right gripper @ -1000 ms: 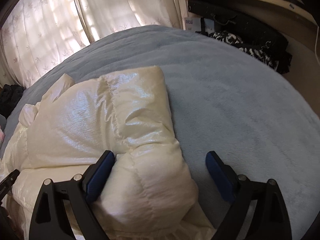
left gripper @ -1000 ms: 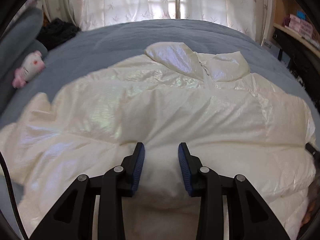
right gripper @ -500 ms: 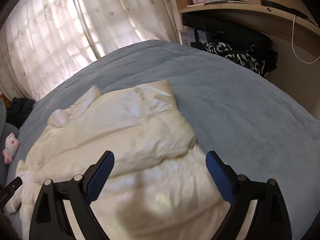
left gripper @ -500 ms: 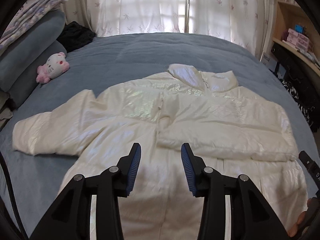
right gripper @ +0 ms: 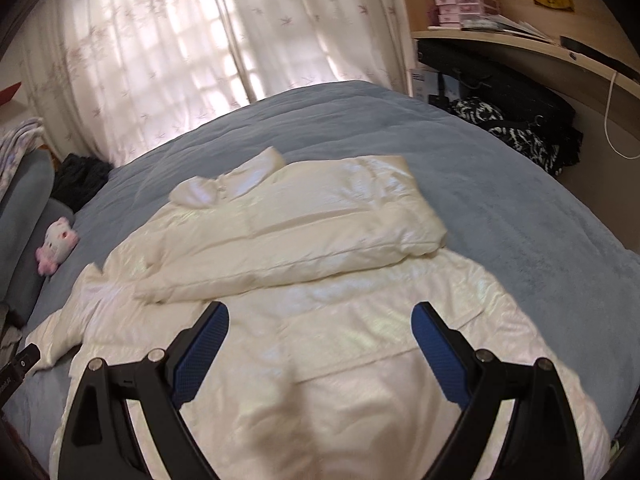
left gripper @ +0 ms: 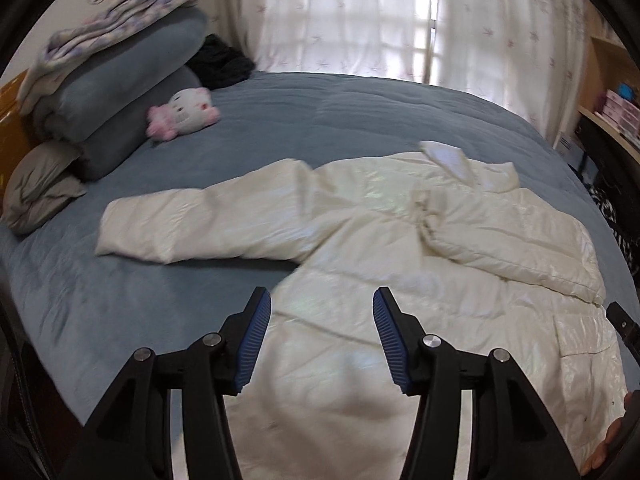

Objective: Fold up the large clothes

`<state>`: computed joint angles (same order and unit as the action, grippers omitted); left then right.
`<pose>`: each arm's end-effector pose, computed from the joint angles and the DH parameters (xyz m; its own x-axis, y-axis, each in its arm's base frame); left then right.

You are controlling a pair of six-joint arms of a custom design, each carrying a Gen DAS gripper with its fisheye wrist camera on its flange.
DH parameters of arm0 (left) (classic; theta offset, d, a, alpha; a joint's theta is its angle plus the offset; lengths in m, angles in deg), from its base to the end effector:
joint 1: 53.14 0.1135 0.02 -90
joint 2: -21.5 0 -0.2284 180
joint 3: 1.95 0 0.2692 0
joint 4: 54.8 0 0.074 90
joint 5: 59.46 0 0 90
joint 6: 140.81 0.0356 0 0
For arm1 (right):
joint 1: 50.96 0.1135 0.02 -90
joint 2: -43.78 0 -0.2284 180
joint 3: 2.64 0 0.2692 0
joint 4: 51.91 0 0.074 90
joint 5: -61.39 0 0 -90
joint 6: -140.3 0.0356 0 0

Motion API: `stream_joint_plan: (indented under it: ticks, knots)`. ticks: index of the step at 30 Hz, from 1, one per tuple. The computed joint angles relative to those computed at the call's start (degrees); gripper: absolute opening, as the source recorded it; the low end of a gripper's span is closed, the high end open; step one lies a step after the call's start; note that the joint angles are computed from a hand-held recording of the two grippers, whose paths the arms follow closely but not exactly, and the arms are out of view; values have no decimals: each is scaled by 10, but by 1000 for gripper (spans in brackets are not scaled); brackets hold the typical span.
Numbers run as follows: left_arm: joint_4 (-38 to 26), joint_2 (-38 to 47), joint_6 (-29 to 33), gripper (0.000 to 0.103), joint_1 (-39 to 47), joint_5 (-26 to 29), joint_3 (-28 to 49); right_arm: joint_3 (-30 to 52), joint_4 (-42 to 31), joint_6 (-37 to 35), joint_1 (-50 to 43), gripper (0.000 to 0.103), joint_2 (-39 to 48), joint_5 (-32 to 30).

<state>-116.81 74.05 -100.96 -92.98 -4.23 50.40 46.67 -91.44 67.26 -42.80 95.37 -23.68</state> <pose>0.1654 -0.1115 0.2025 -0.6826 -0.2518 -0.6861 -0.3151 0.9484 -0.0347 0.2268 0.0294 0.2088 -0.6540 0.1998 -0.7297 0.1179 0.9796 0.1626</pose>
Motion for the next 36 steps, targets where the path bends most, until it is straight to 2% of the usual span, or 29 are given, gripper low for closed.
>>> stream_joint_plan:
  ticks: [8,13,17,21,23,26,31,34,36]
  knots:
    - [-66,-171,26,52,65,24,-77,3,-23,30,142,92,-23,88]
    - [-65,-243,82,53,149,73,-119,23,-17,42,226,92,7,148]
    - [-40,-282,160,53,253,145,-153,51,-1,53,272,92,63,172]
    - [9,-281,261,53,413,265,-183,91,22,62,312,92,148,187]
    - [46,-250,307,53,493,327,-192,111,29,63,324,92,185,189]
    - [128,-145,379,53,610,428,-191,157,42,63,341,92,259,189]
    - [260,141,465,53,774,622,-117,238,54,59,357,92,367,178]
    - [299,278,485,53,822,670,-53,306,62,45,367,92,446,175]
    - [314,353,481,53,840,668,-6,350,62,37,370,92,491,172]
